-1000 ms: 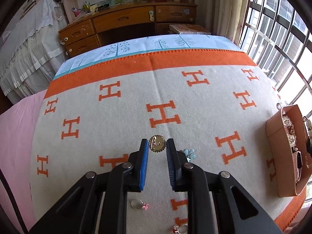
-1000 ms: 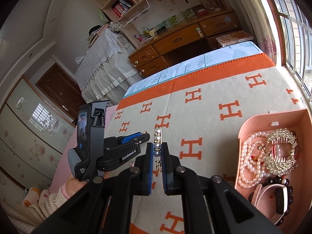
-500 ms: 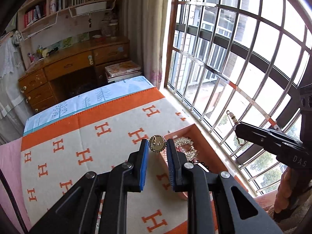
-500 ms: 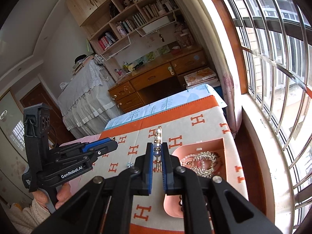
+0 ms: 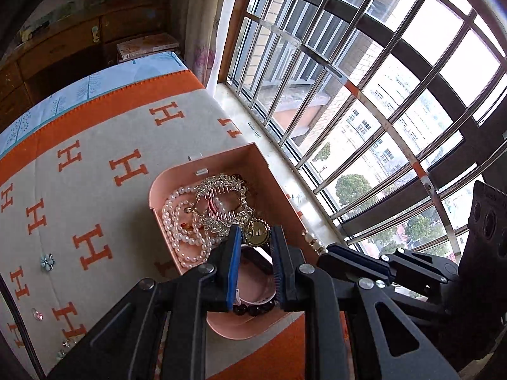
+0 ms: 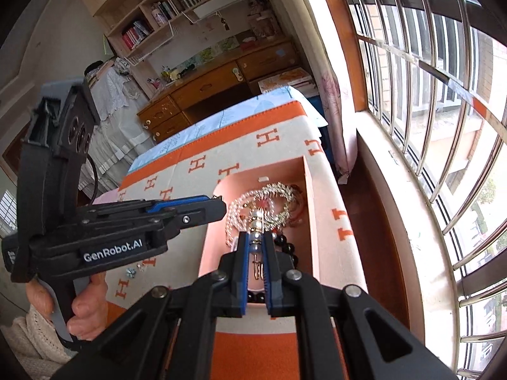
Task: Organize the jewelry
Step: 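Carry both items to the pink box and open the left tool over it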
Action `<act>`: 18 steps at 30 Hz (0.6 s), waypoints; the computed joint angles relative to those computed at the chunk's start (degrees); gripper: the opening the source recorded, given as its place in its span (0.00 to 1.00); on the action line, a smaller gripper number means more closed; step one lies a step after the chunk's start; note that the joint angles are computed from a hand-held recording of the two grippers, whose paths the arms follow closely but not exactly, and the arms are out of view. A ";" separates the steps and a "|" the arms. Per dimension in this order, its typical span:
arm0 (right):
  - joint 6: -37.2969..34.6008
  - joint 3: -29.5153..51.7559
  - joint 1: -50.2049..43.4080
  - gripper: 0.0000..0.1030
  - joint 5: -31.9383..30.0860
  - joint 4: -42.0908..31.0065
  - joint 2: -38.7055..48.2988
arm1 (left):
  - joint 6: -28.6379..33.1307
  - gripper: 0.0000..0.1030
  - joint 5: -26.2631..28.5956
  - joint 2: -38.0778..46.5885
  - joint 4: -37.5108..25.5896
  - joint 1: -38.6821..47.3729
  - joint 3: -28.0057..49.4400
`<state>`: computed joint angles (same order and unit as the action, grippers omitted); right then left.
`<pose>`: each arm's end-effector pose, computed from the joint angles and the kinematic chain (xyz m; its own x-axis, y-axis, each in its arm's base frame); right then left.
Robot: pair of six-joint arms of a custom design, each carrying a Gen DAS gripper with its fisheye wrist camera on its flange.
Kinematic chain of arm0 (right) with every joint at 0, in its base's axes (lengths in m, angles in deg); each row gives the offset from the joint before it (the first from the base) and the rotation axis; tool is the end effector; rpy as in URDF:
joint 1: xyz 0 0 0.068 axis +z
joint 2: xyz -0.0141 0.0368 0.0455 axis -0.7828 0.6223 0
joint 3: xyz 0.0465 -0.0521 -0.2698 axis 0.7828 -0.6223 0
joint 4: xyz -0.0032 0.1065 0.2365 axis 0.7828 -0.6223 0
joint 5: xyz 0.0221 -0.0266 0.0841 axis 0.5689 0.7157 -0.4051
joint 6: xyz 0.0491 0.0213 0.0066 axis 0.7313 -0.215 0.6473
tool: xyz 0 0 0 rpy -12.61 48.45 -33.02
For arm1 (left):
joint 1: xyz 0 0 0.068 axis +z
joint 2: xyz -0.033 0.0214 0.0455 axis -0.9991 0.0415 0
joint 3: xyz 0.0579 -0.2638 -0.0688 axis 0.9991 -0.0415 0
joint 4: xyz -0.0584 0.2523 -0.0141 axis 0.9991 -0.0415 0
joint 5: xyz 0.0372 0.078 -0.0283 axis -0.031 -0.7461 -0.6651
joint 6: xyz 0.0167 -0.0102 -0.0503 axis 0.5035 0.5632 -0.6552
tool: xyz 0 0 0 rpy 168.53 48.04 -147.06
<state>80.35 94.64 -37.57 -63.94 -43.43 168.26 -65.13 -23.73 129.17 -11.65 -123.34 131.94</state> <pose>0.2830 0.0822 0.2851 -0.8237 -0.0102 -0.5670 -0.2682 0.8880 0.3736 0.3562 -0.2600 0.2654 -0.8879 0.0874 -0.4516 0.2470 0.9188 -0.3080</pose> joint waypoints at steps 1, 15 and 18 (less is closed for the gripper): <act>-0.36 -0.53 0.48 0.08 1.48 0.15 0.94 | -0.42 0.16 1.32 1.11 0.18 0.22 0.53; 0.16 -4.73 -1.57 0.11 1.86 3.06 2.79 | -0.09 0.16 4.51 14.43 -5.10 -0.45 16.66; 0.31 -5.29 -2.47 0.15 0.42 3.21 1.92 | 0.34 0.30 2.53 15.30 -5.81 -1.04 18.09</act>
